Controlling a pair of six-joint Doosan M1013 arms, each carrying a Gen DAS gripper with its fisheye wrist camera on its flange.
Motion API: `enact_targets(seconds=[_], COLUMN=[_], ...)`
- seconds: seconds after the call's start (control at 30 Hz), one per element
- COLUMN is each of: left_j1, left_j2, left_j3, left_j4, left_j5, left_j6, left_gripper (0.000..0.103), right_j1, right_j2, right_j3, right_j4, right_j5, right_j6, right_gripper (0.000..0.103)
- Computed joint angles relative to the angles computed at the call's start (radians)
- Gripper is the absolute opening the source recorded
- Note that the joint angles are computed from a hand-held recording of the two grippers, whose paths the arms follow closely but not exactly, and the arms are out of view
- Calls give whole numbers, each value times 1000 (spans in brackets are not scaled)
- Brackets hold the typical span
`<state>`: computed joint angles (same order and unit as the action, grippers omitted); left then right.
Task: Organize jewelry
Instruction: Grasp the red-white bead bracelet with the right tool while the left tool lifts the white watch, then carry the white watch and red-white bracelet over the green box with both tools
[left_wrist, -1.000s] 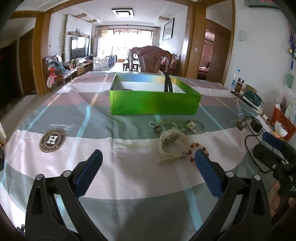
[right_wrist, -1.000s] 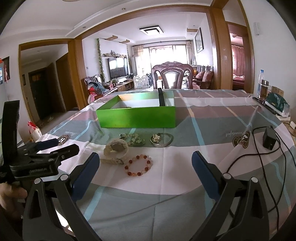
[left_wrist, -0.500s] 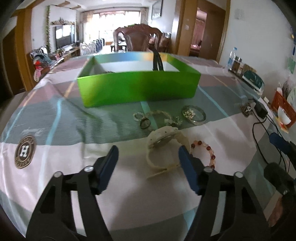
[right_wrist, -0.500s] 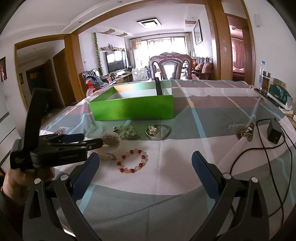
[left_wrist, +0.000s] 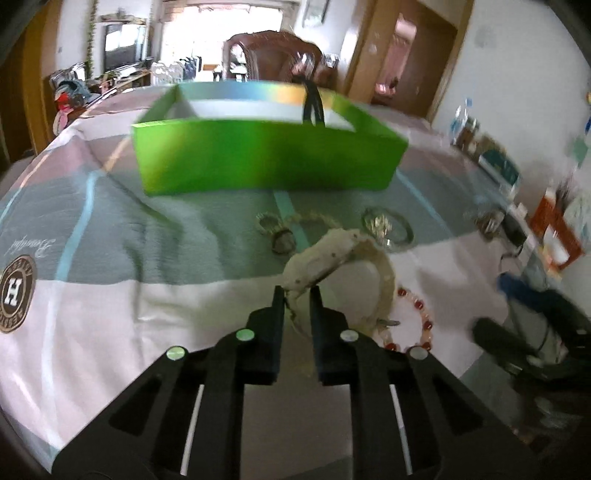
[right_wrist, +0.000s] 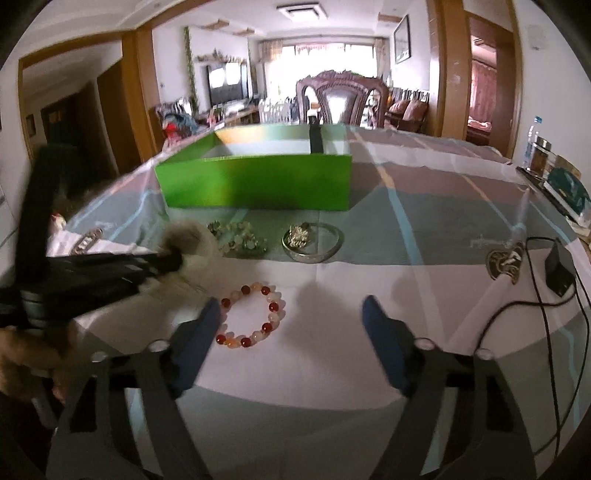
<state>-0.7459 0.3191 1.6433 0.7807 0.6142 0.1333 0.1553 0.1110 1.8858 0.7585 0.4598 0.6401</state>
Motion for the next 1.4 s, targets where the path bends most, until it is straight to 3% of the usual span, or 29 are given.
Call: enact_targets(seconds=[0.1,0.2,0.37,0.47,0.7,0.97,1.07,1.4], left_j1=[-15,-44,-79,-82,-87,-105,-114,-125], left_j2=[-47,-90,-125,-140,-160,-178,-181,-181], left_j3=[50,97,125,140,155,156,151,143], left_j4=[131,276,326,335,349,385,385,352], left_j5=[-18,24,128,146,166,184,198,215], left_j6=[-148,-299,-358,-381,-401,-425,-416,-379], left_gripper=[12,12,12,12,12,12,12,12], right_j1=[17,31,49,50,32,-35,-53,-77], right_j2=[32,56,89,89,54,-63,-86,-93], right_j3=[-41,-71,-109,-112,-78,-10,3,13], right_j4=[-124,-217,-330,-303,-161,169,235,301], right_j5=[47,80,145,166,146,124,124,152], right_j6=[92,168,250,215,100,-182,-242,-290], right_gripper=[48,41,27,8,7,7,7,7])
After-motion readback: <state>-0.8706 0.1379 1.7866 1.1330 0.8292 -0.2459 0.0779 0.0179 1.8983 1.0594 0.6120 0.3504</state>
